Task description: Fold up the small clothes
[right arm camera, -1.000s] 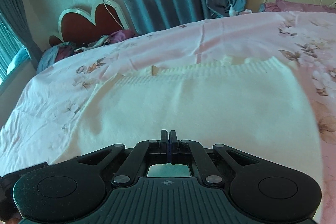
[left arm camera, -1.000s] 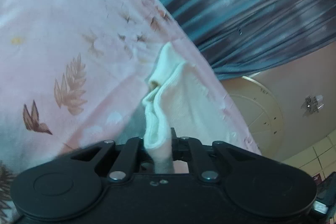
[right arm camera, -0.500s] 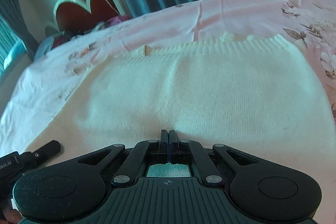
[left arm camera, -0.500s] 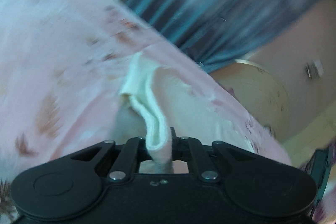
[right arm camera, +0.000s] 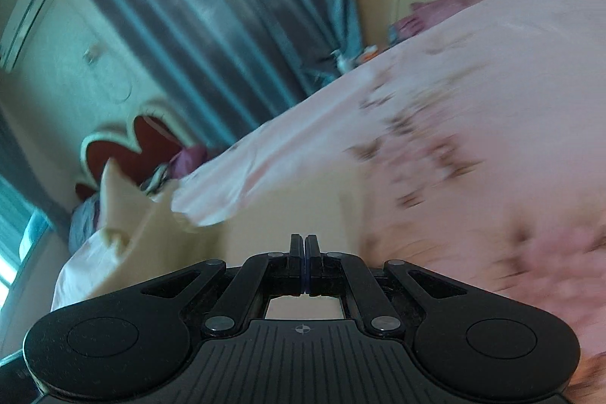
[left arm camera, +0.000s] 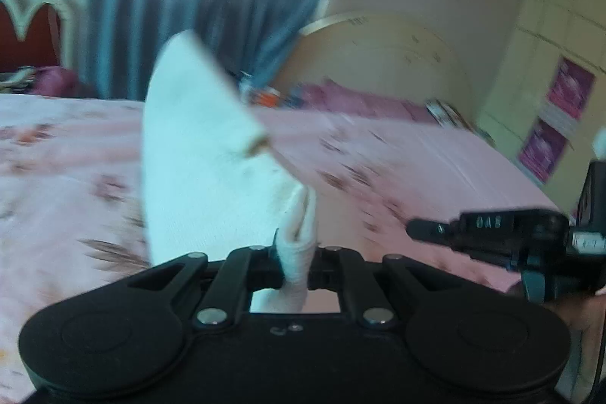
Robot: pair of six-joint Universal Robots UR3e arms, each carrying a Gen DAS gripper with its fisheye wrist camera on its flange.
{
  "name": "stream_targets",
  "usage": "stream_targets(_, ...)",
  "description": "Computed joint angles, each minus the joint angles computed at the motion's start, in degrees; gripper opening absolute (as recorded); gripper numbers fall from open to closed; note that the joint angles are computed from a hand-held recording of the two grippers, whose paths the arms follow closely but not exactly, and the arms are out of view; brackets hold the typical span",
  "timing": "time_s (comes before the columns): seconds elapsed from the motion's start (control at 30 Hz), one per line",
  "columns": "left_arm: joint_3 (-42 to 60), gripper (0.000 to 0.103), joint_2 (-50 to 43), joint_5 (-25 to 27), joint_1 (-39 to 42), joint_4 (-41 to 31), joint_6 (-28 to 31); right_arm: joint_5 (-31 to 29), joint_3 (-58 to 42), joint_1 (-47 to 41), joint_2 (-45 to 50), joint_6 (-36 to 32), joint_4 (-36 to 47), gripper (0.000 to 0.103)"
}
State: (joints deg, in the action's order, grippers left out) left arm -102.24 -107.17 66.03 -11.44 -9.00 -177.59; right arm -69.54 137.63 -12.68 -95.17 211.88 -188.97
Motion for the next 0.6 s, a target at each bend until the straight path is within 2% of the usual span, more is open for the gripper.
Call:
stream_targets(0.03,2.7,0.009,-1.9,0.2,-2.3,-3.2,0.4,3.2,1.7,-3.7,-3.2,-1.7,2.6,0.0)
stream_targets(0.07,5.5,0.017,-3.9,-0.2,-4.1,-7.3,1.3,5.8,3.8,-6.6,-5.8,-3.3,4.5,0.0)
stream_targets(0.1,10.7,0.032,-7.0,0.2,-6.8,-15.2,2.6,8.5,5.4,-9.2,-7.9,-5.0,6.2,0.0)
stream_targets(0.13,13.5,0.034,-8.6,0.6,-8.2,-20.1,3.1,10.5,6.6,-11.4,-10.0,-6.6,8.7,0.0)
stream_targets(0.17,13.9,0.032,-8.9,1.7,-9.2,-21.7,2.8,11.1,7.0,-12.6,-11.9,-7.8,11.6,0.0)
stream_targets(0.2,11.9,0.036,-7.3,2.0,-9.1,-20.6,2.5,11.9,7.3,-13.7,-13.6,-9.2,14.2,0.001)
stream_targets(0.23,7.5,0.038,-5.1,0.9,-7.8,-15.9,1.7,13.3,8.5,-15.2,-16.3,-10.9,16.2,0.009)
stream_targets(0.27,4.9,0.039,-3.1,-0.4,-5.9,-13.7,1.1,14.4,9.0,-16.0,-17.1,-11.7,16.6,0.023)
stream_targets(0.3,2.1,0.04,-1.0,-1.7,-3.3,-10.9,0.6,15.2,9.6,-16.3,-17.2,-11.8,15.5,0.047)
stream_targets(0.33,1.4,0.041,-0.3,-1.7,-1.4,-9.4,0.6,16.2,10.3,-16.5,-17.5,-12.2,14.7,0.053)
stream_targets(0.43,5.5,0.042,-3.2,3.1,1.8,-7.9,0.6,18.3,8.7,-14.1,-12.7,-12.3,11.2,0.053)
stream_targets(0.5,9.0,0.04,-6.6,3.3,4.0,-9.1,-1.2,17.4,5.9,-10.4,-7.3,-11.3,7.7,0.053)
stream_targets(0.6,11.2,0.04,-10.5,2.2,5.7,-8.2,-0.8,13.3,-0.2,-4.9,1.9,-9.6,5.0,0.053)
